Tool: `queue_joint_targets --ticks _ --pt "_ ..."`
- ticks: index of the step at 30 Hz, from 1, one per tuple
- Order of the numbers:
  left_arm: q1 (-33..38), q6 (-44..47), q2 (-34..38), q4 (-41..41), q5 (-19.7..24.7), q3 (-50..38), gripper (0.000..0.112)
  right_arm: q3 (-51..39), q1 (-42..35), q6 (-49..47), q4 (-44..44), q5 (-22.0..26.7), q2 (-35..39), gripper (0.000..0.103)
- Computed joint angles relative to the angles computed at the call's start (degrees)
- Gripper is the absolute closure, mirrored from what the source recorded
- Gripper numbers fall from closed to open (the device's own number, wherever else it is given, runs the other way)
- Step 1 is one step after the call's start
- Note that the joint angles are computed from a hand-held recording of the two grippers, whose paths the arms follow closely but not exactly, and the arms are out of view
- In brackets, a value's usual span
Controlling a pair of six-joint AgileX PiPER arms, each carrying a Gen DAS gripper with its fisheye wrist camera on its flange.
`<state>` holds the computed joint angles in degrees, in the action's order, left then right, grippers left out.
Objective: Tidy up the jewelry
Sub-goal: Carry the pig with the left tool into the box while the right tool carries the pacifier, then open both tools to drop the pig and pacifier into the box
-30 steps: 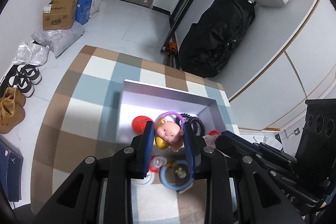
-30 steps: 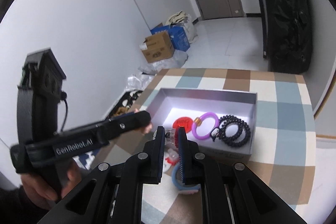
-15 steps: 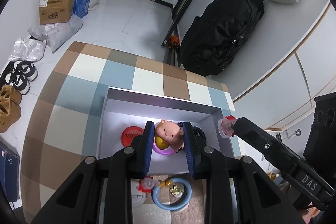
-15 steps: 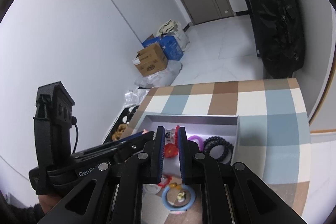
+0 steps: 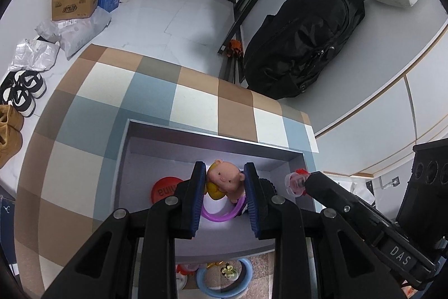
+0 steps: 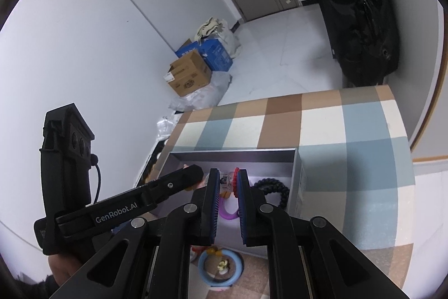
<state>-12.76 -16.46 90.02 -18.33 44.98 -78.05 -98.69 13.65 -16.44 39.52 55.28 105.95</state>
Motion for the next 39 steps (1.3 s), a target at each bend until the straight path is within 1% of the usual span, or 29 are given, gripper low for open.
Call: queue_joint_targets --ticks 2,6,8,10,11,12,13,14,15,16,18,19,22,23,25,27,30,32,35,39 --pt "0.02 0.25 0.6 -0.46 -0.04 -0.2 0.09 -0.07 -0.01 0.25 -0.06 0.14 0.25 0.092" --pt "0.6 2.19 1.02 -4.08 -0.48 -0.04 0.09 -0.33 -0.28 0.47 0.34 0.64 0.86 0.091" --pt "0.41 1.93 0.95 -3.91 -0.82 -0.21 0.09 -0.25 -0.54 0.26 1.01 0.81 0.92 0.089" --pt "0.08 1.08 0.55 -2.98 -1.47 -0.12 0.087 -0.01 -0.48 0.37 0.65 0.02 0.58 0.089" --pt "0.1 1.11 0.5 -3.13 -1.76 -0.06 0.081 0.22 -0.45 0.67 0.3 -0.39 0.26 0.089" --pt "0.21 0.93 0.17 -3.25 -1.96 0.19 0.07 0.58 -0.53 0.59 0.46 -0.5 -0.06 0.089" --pt "0.17 0.49 0.04 -3.07 -2.31 0.42 0.065 0.87 -0.73 0.38 0.92 -0.56 -0.35 0.089" --pt "0.23 0.58 -0.4 -3.46 -2.93 0.99 0.06 1.27 -0.78 0.62 0.71 -0.96 -0.78 0.086" --pt "0.45 1.29 -0.73 -4.45 -3.41 1.46 0.06 1.7 -0.72 1.13 0.16 -1.46 -1.24 0.082" --pt "0.64 2.03 -0.65 -5.38 -3.11 1.3 0.059 2.23 -0.86 1.04 0.34 -1.87 -1.67 0.076" --pt "0.43 2.55 0.02 -5.64 -2.06 0.13 0.059 2.83 -1.06 1.27 0.23 -2.36 -2.33 0.069" --pt "0.09 2.32 0.06 -4.99 -1.82 -0.18 0.059 3.09 -1.06 1.42 0.01 -2.64 -2.6 0.062" --pt "-1.32 0.01 -0.29 -0.73 -1.33 -0.7 0.059 3.65 -1.06 1.28 -0.01 -3.32 -3.1 0.055" --pt "-1.54 -0.27 -0.49 0.05 -1.14 -0.72 0.059 3.67 -1.11 1.18 0.01 -3.33 -3.17 0.05" --pt "-1.91 -1.09 -0.85 1.72 -0.7 -0.75 0.059 3.92 -1.06 1.16 0.01 -3.54 -3.48 0.045" --pt "-1.74 -0.25 -0.84 1.87 0.73 -1.28 0.059 4.21 -0.92 0.82 0.08 -3.77 -3.78 0.044" --pt "-2.68 -2.48 -2.04 5.78 0.51 -0.76 0.059 4.87 -0.56 0.24 -0.08 -4.25 -4.37 0.04" --pt "-2.91 -3.06 -2.96 7.12 0.37 -0.05 0.059 5.74 -0.24 -0.24 -0.31 -4.78 -5.03 0.035" --pt "-2.74 -3.49 -4.19 7.79 0.04 1.19 0.059 6.82 0.22 -0.66 -0.82 -5.4 -5.87 0.033" --pt "-2.21 -2.52 -5.88 6.73 -0.39 2.68 0.059 8.2 0.56 -1.07 -1.06 -6.06 -6.88 0.03"
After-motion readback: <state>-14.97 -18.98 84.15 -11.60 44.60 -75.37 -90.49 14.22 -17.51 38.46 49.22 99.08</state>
